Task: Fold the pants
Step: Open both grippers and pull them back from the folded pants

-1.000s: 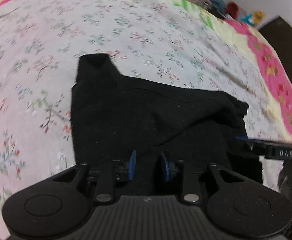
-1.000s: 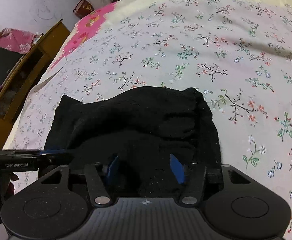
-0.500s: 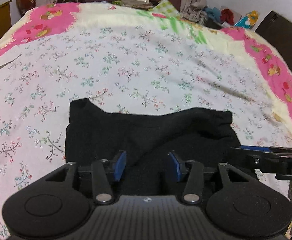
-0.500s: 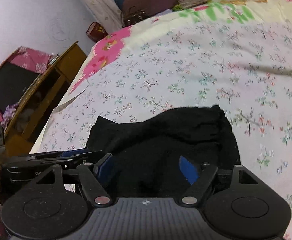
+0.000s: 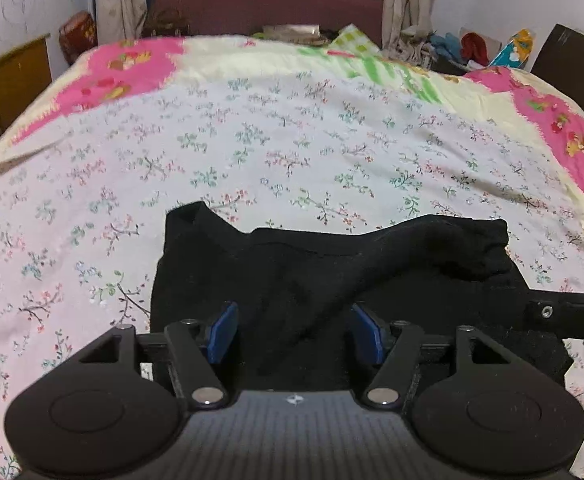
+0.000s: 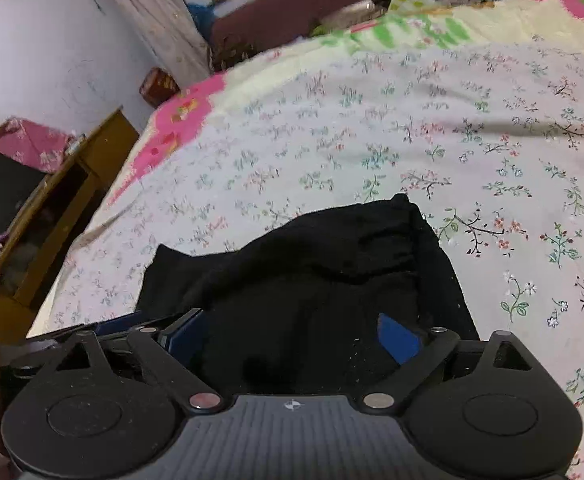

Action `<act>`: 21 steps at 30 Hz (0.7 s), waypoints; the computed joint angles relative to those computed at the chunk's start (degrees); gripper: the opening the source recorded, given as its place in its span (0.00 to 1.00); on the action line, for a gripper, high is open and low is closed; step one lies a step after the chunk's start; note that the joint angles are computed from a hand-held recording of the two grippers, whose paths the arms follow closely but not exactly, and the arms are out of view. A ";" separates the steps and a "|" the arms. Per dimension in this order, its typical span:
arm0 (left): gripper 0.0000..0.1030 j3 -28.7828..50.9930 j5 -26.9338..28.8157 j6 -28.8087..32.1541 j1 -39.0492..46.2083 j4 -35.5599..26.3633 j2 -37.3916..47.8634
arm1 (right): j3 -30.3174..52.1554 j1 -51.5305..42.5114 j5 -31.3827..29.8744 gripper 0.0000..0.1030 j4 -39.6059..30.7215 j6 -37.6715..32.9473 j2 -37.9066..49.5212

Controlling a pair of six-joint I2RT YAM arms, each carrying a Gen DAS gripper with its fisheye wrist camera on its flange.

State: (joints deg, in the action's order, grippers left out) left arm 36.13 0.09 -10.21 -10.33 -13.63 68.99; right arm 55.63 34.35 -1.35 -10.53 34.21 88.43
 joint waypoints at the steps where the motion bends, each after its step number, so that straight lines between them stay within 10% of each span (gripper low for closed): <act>1: 0.77 -1.14 -1.37 -0.21 -1.00 0.64 -1.45 | -1.48 0.60 0.90 0.80 1.18 -0.14 -1.15; 8: 0.80 -5.42 -10.47 -5.44 -10.02 -4.17 -14.00 | -10.74 5.11 6.62 0.81 3.93 -0.29 -11.88; 21: 0.97 -0.81 -33.25 -26.51 -40.86 -31.60 -30.61 | -15.27 21.63 26.39 0.85 -13.36 9.68 -32.44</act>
